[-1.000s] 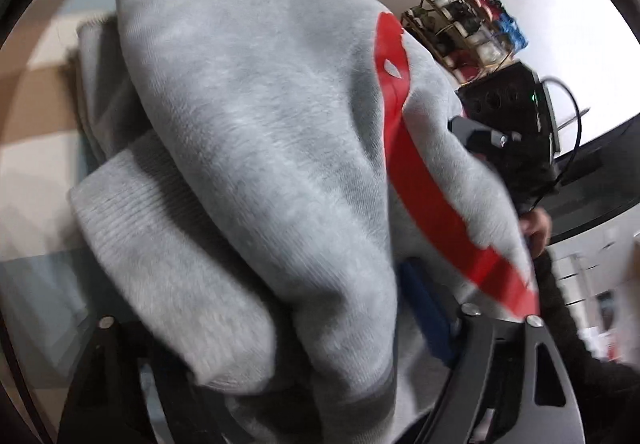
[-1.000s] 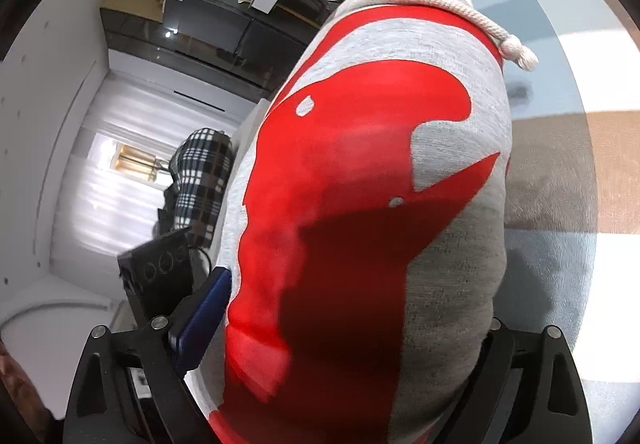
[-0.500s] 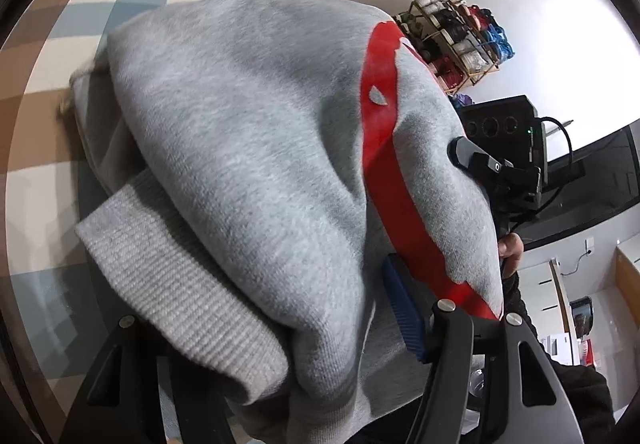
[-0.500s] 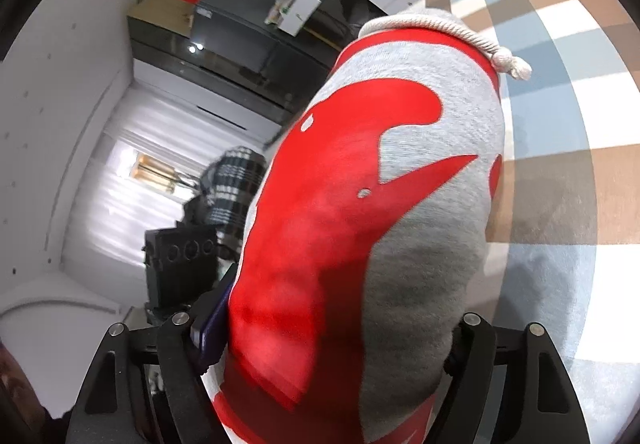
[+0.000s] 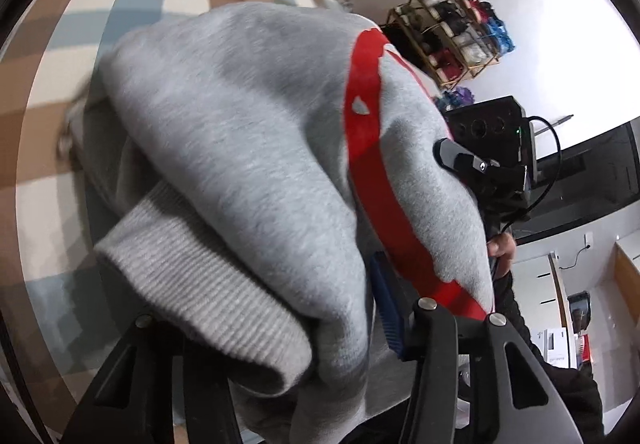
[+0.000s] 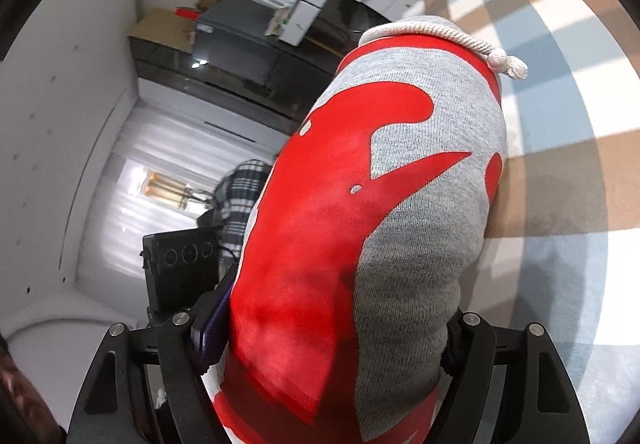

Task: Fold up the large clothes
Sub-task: 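Lift the folded hoodie bundle off the bed with both grippers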

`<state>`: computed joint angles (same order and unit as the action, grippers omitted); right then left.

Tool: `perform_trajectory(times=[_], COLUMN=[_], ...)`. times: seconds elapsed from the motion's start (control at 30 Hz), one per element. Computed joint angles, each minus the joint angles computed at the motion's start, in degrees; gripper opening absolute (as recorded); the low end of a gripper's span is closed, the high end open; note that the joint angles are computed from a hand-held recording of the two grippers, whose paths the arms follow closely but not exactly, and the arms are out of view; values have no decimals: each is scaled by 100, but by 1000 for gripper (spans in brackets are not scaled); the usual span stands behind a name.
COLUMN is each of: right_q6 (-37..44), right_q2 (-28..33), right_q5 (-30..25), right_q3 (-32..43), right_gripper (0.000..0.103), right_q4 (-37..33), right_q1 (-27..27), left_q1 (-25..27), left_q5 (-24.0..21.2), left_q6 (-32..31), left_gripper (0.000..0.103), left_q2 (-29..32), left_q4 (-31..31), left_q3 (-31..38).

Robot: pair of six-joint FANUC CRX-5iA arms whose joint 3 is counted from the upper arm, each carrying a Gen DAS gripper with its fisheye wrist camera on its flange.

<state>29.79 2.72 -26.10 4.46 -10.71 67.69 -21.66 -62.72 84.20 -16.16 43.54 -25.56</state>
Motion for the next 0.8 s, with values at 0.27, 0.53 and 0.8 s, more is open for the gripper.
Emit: perform_trajectory(times=[0.27,0.53,0.8], right_q6=[82,652,370], right_q2=[85,257,-186], right_q5=[-633,-822,303], right_q3=[129,391,-181], right_gripper=[81,88,74], right_q4=[-164,-1194,-904], right_q1=[-102,-381,-137], left_q1=[425,464,641], left_q5=[-540,-703,-1041], left_q6=[-134,-838,-1065], left_gripper=[70,46,35], left_q2=[390,662,474], left_q4=[179,821,856], left_q3=[-133,-182,186])
